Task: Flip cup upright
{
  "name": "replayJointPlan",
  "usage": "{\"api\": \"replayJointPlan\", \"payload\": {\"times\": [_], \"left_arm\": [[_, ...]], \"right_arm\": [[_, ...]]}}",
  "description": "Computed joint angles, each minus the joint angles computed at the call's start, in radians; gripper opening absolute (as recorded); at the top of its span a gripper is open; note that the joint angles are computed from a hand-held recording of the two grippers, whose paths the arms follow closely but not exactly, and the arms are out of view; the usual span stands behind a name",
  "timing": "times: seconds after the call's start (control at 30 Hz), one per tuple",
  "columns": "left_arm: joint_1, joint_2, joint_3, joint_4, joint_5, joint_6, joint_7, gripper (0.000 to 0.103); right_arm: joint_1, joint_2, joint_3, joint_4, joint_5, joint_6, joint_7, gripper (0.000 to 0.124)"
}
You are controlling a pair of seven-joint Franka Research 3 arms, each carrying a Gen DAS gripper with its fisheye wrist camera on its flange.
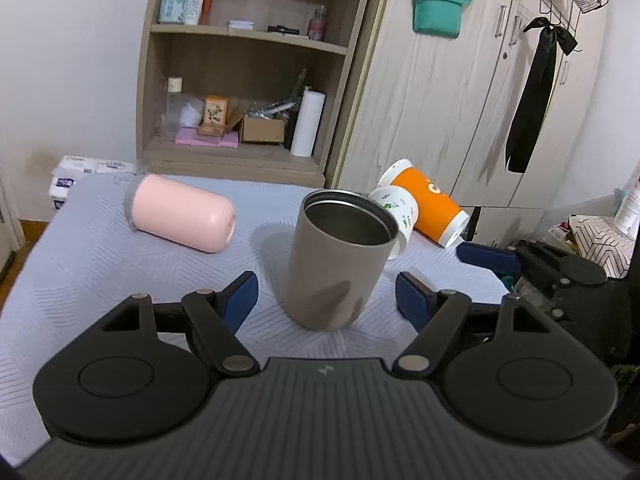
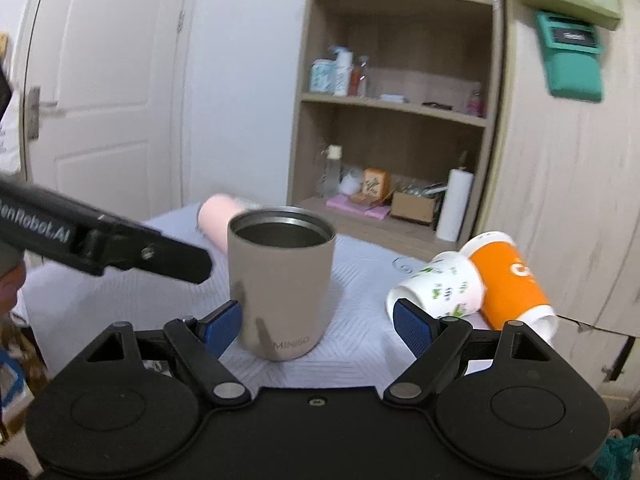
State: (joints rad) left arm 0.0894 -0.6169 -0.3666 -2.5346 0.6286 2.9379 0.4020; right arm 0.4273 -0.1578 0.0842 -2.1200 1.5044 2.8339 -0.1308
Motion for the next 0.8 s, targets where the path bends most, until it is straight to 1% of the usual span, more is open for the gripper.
{"api": "replayJointPlan", "payload": {"times": [0.13, 0.33, 0.43, 0.5, 0.57, 0.7, 0.8], "left_arm": [[0.000, -0.067, -0.030, -0.008, 0.012, -0.059, -0.019, 0.077], [-0.026, -0.139, -0.061, -0.012, 0.034, -0.163, -0.053, 0.078], [-0.050, -0.168, -0.064, -0.018, 0.041, -0.207, -0.073, 0.078], [-0.068, -0.184, -0.058, -0.025, 0.043, -0.222, -0.082, 0.080], [-0.079, -0.202, -0.056, -0.034, 0.045, -0.237, -0.093, 0.082], [-0.101, -0.222, -0.056, -0.037, 0.049, -0.285, -0.098, 0.083], [-0.116, -0.218, -0.050, -0.033, 0.050, -0.312, -0.093, 0.084]], "right_arm": [[0.002, -0.061, -0.008, -0.039, 0.080, -0.003, -0.047, 0.086], [0.007, -0.150, -0.004, -0.100, 0.142, 0.014, -0.068, 0.088], [0.009, -0.184, 0.005, -0.121, 0.170, 0.039, -0.078, 0.089], [0.008, -0.195, 0.018, -0.132, 0.140, 0.072, -0.034, 0.090], [0.012, -0.205, 0.017, -0.140, 0.113, 0.087, 0.001, 0.090], [0.022, -0.220, 0.016, -0.153, 0.126, 0.122, 0.001, 0.092], [0.026, -0.222, 0.021, -0.158, 0.106, 0.155, 0.032, 0.093]]}}
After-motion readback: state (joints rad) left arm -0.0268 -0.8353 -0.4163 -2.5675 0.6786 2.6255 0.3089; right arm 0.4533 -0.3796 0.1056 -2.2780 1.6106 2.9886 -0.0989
